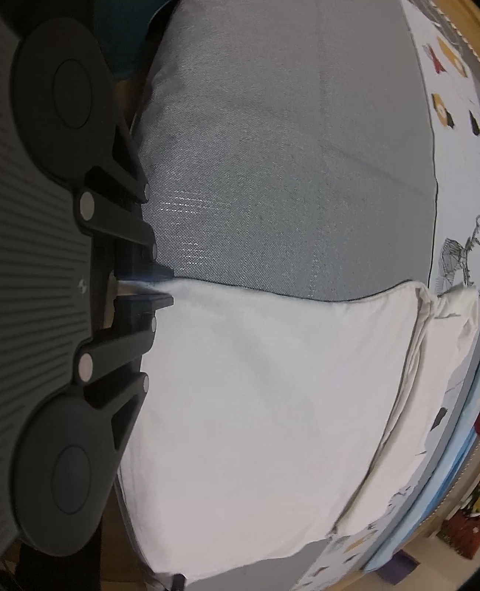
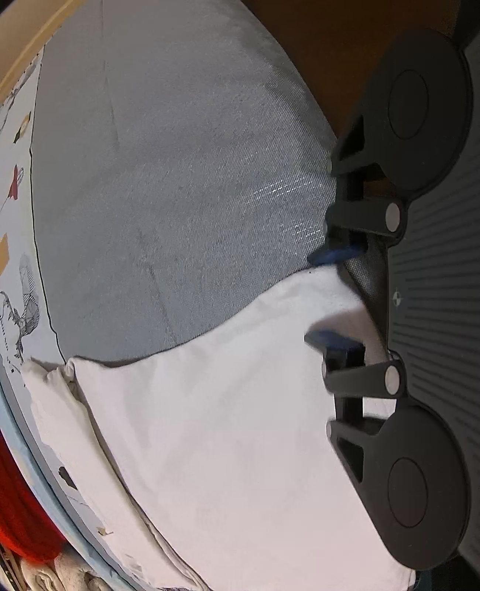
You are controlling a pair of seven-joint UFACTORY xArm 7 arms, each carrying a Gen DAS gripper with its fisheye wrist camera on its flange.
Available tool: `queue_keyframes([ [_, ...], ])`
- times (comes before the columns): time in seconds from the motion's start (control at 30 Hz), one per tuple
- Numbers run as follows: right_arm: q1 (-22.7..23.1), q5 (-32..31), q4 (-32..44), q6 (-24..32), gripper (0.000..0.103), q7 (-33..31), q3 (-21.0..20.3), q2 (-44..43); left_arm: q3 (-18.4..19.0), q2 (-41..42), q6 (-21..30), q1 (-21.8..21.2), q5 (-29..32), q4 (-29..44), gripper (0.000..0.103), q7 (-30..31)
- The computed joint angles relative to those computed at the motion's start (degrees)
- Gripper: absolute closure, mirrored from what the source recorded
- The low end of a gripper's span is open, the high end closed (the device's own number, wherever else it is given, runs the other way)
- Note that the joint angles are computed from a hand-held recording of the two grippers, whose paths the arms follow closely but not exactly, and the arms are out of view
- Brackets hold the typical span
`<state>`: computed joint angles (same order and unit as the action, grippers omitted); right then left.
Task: Fold small clothes
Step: 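Grasp the shirt hem with the left tool while the right tool grasps the hem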
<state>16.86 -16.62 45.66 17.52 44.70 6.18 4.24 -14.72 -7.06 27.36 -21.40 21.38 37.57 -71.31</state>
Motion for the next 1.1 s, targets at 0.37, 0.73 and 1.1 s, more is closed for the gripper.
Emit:
queue_keyframes([
  [0.37,0.39,-1.20,0.27,0.14,0.078,-0.23,-0.07,0.25,-0.19,0.04,-0.68,0.10,-0.23,-0.31,0.097,0.67],
  [0.73,-0.60,5.80,-0.36,-0.90,0.090,-5.23,1.04,-0.27,0.17,0.65,-2.17,-0.31,-1.67,-0.64,0.095,1.11],
  [1.1,0.56,2.40,0.48,-0.07,0.093,-4.25,0.29,0.35,0.26,1.75,-1.52,-0.18,0.13,0.52,0.095,1.00],
])
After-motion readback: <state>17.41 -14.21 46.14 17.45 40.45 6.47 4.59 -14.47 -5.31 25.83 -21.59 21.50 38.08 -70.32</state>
